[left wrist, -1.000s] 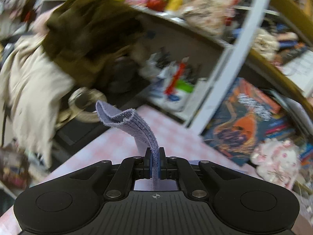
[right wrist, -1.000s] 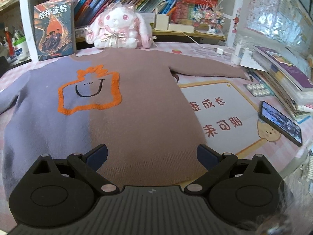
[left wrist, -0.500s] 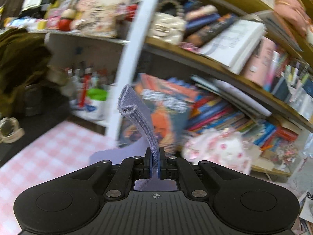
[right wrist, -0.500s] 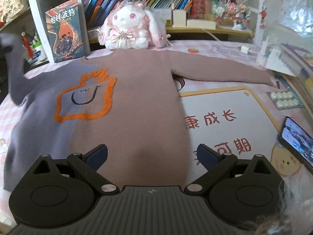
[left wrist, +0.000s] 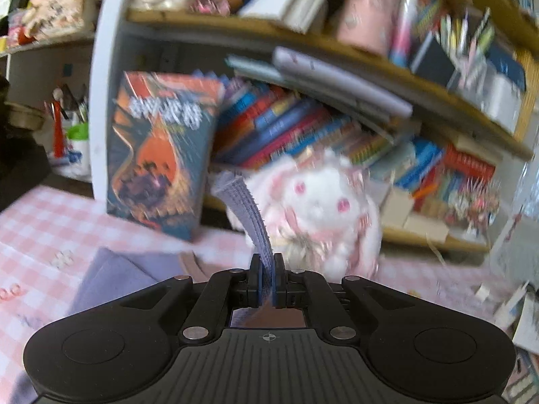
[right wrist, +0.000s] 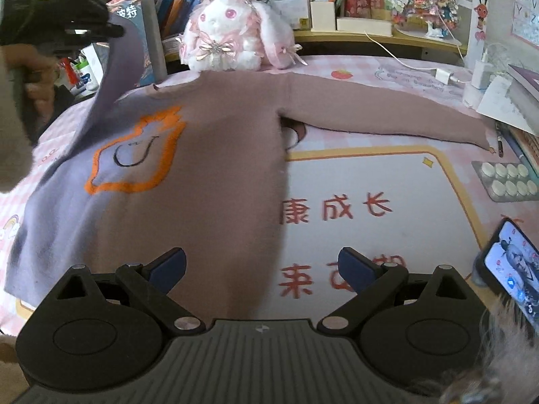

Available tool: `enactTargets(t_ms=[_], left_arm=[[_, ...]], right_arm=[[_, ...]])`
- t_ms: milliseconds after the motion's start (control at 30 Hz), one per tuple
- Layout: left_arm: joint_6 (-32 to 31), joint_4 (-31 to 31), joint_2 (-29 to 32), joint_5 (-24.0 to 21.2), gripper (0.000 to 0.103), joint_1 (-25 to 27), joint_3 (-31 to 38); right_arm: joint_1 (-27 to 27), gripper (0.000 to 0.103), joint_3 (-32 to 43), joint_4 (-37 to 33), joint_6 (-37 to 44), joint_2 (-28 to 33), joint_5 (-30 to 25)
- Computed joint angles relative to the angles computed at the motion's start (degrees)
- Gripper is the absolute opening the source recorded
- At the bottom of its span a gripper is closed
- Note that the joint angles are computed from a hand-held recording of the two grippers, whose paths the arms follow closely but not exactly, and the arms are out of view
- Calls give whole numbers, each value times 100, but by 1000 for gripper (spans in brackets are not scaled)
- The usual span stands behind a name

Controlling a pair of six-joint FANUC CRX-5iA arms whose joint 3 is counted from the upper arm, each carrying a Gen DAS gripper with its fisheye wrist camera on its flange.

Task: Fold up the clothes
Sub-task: 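Lift the lavender sleeve with the left gripper and lay it across the body, then grasp the lavender side edge with the left gripper and fold it inward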

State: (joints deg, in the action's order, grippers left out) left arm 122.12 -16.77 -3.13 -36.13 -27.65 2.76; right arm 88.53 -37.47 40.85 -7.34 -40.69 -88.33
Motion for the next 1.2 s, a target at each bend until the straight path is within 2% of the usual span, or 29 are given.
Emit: enactTargets(t_ms=[167,200,267,333,400,433,500,600,733,800,867,933,1033,1200], left_arm=[[-55,-211,402,-424,5,-255,300],[-22,-294,507,-624,10,-320,434],[-119,-262,679,-923,21,-401,631],[-319,-152,704,-989,42,-485,669],[-805,138,499,-697,63,-533,417],[-1167,373,287,-463,67,-503,148],[-1943,898,-118,-30,67,-451,-373],[-2053,651,-731,-127,67,-387,-854],[-854,-390,-1477,-1203,67,-86,-1238],[-528,-672,-1818,-1835,67,136,-1355],[-503,-721,-2047,-2222,67,394,-1465],[-638,-502,-2242,-2438,67,770,-1591],[-1057,90,-2492,-2333,67,1367,-1924],[-2069,1081,-2632,-2240,66,2125,-2352]], right_arm=[[107,98,-109,-55,-27,-264,-194],[127,98,-124,-58,-32,-306,-226],[183,98,-157,-62,-70,-381,-287],[188,98,-182,-73,-81,-438,-305],[130,98,-201,-85,-51,-475,-235],[70,98,-207,-97,-17,-485,-161],[-83,98,-207,-134,79,-493,21],[-341,96,-185,-237,246,-457,340],[-541,85,-120,-374,349,-322,587],[-519,80,-90,-372,289,-225,566],[-462,70,-66,-328,194,-130,490],[-423,63,-25,-316,81,-45,404],[-310,54,59,-342,-98,57,223],[-120,47,196,-358,-367,322,-65]])
